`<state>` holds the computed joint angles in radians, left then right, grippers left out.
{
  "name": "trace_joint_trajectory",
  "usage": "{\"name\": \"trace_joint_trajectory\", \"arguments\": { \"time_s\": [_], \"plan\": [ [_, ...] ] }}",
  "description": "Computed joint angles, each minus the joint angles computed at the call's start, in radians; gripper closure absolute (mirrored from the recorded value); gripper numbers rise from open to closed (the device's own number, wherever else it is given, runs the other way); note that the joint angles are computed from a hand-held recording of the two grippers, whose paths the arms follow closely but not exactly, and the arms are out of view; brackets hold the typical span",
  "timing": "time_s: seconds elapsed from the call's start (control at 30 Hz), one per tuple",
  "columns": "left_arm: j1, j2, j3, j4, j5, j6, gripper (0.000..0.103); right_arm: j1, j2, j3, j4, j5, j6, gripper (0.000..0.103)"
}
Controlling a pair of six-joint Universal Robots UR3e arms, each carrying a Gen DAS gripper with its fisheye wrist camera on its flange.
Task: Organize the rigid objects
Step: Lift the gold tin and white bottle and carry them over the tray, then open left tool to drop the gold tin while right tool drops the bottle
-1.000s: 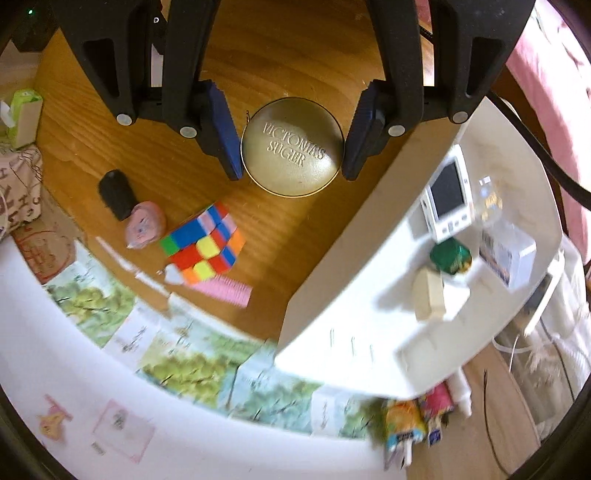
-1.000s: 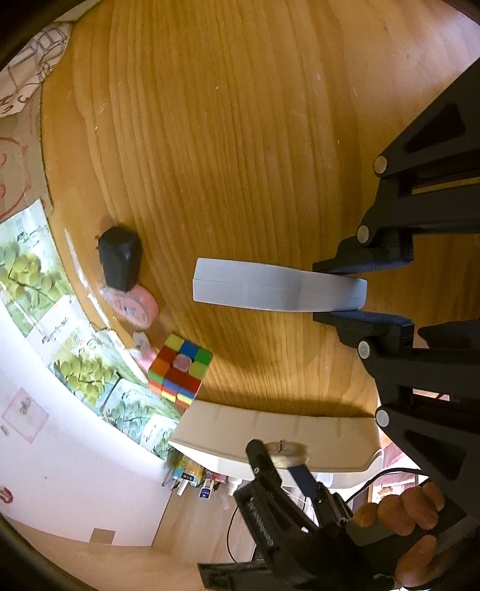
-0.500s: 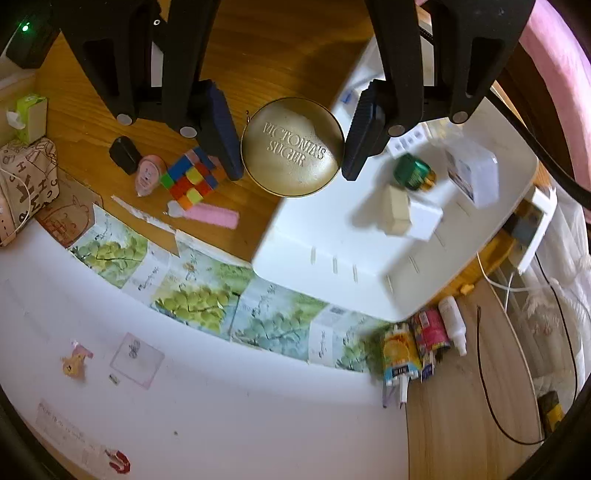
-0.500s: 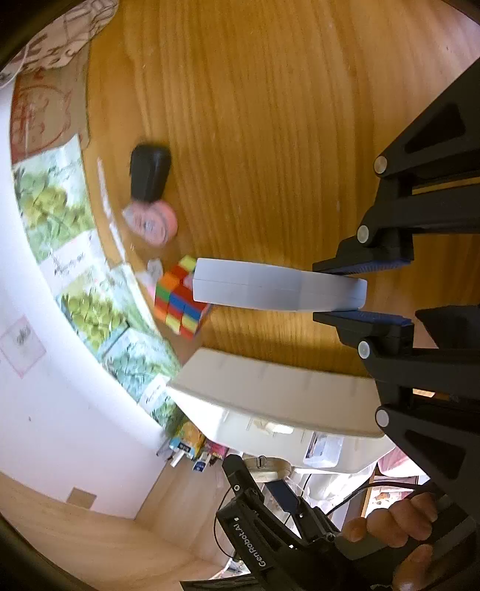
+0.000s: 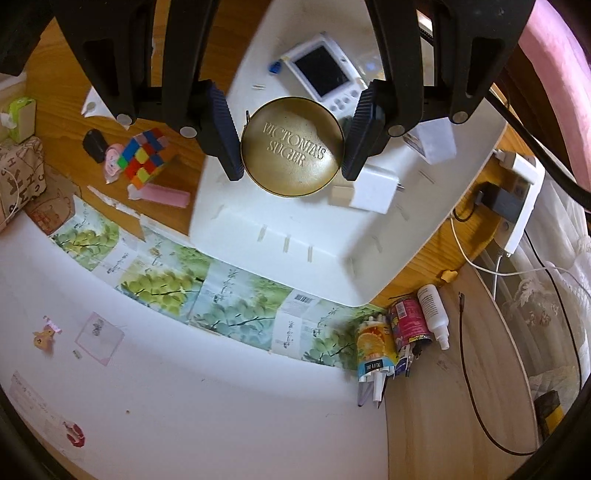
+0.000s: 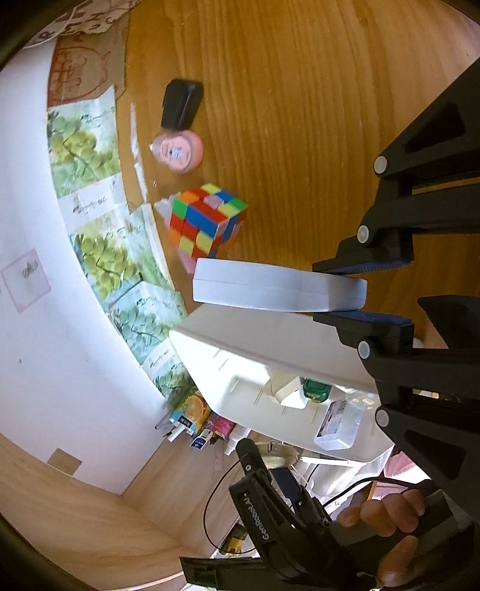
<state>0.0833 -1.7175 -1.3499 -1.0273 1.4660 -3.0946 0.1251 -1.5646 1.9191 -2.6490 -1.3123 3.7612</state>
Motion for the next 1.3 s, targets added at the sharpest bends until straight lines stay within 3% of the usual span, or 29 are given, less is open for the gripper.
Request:
{"name": "trace_joint_trajectory", "arguments": {
  "time_s": [0.53, 0.93, 1.13, 1.2, 1.3],
  "plan": [
    [0.114, -0.11, 0.098, -0.085, -0.038, 0.222, 0.044, 0.257, 0.312, -0.314, -0.082, -0.207, 0.103, 0.085],
    [0.165, -0.18, 0.155, -0.098, -0.008, 0.287, 0.044, 0.327, 0.489, -0.54, -0.052, -0.228, 0.077, 0.085],
    [0.16, -0.193, 0.151, -0.089, 0.024, 0.307, 0.044, 0.329, 0.502, -0.542, -0.065, -0.219, 0.094, 0.083],
    [0.158, -0.194, 0.15, -0.091, 0.026, 0.314, 0.042, 0.329, 0.507, -0.548, -0.062, -0.217, 0.095, 0.083],
    [0.151, -0.188, 0.134, -0.071, 0.038, 0.314, 0.028, 0.329, 0.507, -0.548, -0.058, -0.215, 0.096, 0.082]
  ]
}}
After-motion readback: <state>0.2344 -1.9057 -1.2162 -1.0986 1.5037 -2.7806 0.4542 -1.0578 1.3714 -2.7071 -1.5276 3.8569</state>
